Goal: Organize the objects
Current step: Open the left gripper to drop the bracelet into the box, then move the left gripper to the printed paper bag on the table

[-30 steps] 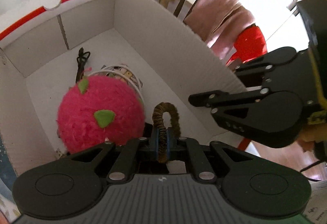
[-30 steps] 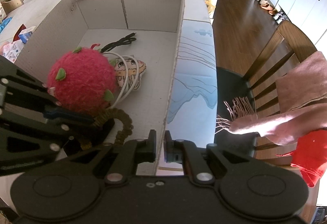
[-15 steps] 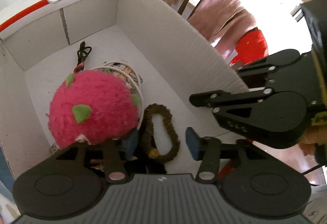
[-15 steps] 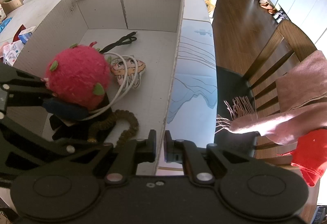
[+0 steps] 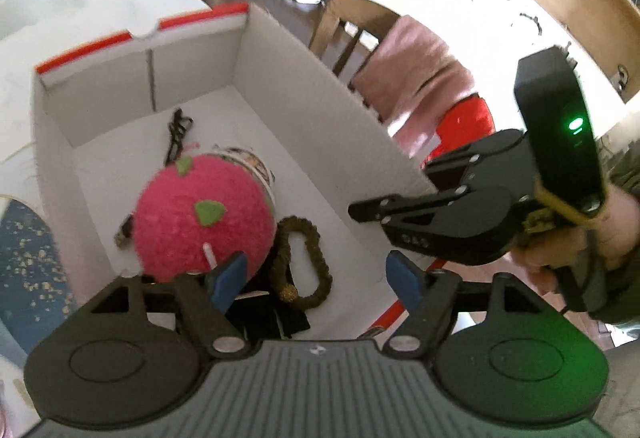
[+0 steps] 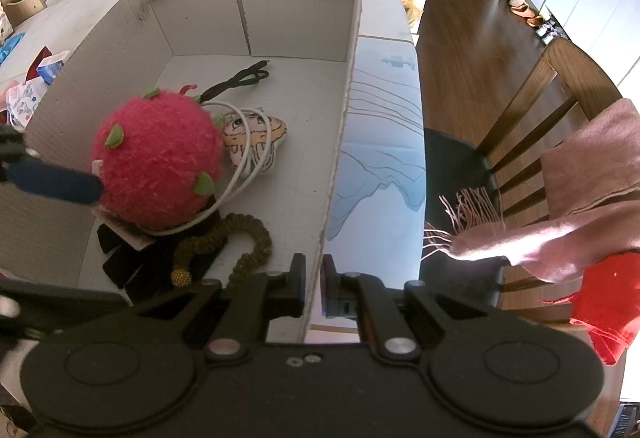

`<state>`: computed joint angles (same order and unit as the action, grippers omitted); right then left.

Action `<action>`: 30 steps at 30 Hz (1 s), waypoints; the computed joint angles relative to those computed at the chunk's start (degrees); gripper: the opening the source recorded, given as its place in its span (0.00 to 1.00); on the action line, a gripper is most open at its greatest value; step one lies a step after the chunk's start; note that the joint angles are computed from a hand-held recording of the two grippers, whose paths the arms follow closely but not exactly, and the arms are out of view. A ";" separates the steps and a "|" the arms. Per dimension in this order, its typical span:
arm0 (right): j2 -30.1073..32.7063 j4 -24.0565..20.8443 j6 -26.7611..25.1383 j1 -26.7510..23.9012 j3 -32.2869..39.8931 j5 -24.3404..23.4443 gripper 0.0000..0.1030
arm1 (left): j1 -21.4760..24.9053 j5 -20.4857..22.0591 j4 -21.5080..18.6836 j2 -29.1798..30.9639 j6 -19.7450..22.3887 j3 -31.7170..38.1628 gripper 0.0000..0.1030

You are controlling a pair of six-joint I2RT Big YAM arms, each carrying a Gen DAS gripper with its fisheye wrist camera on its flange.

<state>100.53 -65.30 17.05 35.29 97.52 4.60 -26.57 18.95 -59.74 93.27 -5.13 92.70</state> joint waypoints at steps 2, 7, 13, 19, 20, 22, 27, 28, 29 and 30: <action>0.02 0.00 -0.04 0.00 -0.02 0.00 0.06 | 0.40 -0.13 1.04 -1.49 -0.22 -0.79 0.77; 0.05 -0.03 -0.07 0.00 0.01 0.03 0.06 | 1.82 -0.48 3.41 -4.77 -0.91 -2.66 0.84; 0.18 -0.23 -0.06 0.05 0.15 0.12 0.06 | 4.60 -2.22 5.56 -8.42 -1.86 -5.26 0.97; 0.42 -0.82 0.18 0.12 0.68 0.33 0.06 | 8.98 -5.58 7.22 -11.01 -2.88 -8.25 0.99; 0.47 -0.91 0.20 0.15 0.78 0.38 0.06 | 9.95 -6.24 7.48 -11.34 -3.24 -8.74 0.99; 0.55 -1.04 0.32 0.18 0.92 0.44 0.06 | 11.60 -7.84 7.67 -11.54 -2.82 -9.26 1.00; 0.68 -1.31 0.66 0.24 1.14 0.67 0.06 | 16.18 -12.51 3.99 -9.62 1.02 -7.61 1.00; 0.68 -1.35 0.72 0.26 1.15 0.74 0.06 | 16.88 -13.46 3.10 -9.14 2.14 -7.14 1.00; 0.72 -1.41 0.78 0.27 1.20 0.79 0.06 | 17.52 -14.60 2.53 -8.77 3.00 -6.79 1.00; 0.76 -1.52 0.87 0.31 1.29 0.87 0.06 | 18.23 -14.96 2.20 -8.41 3.99 -6.52 1.00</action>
<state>101.29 -66.82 17.92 35.59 98.81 5.47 -8.34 3.99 -57.54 84.86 -1.14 86.18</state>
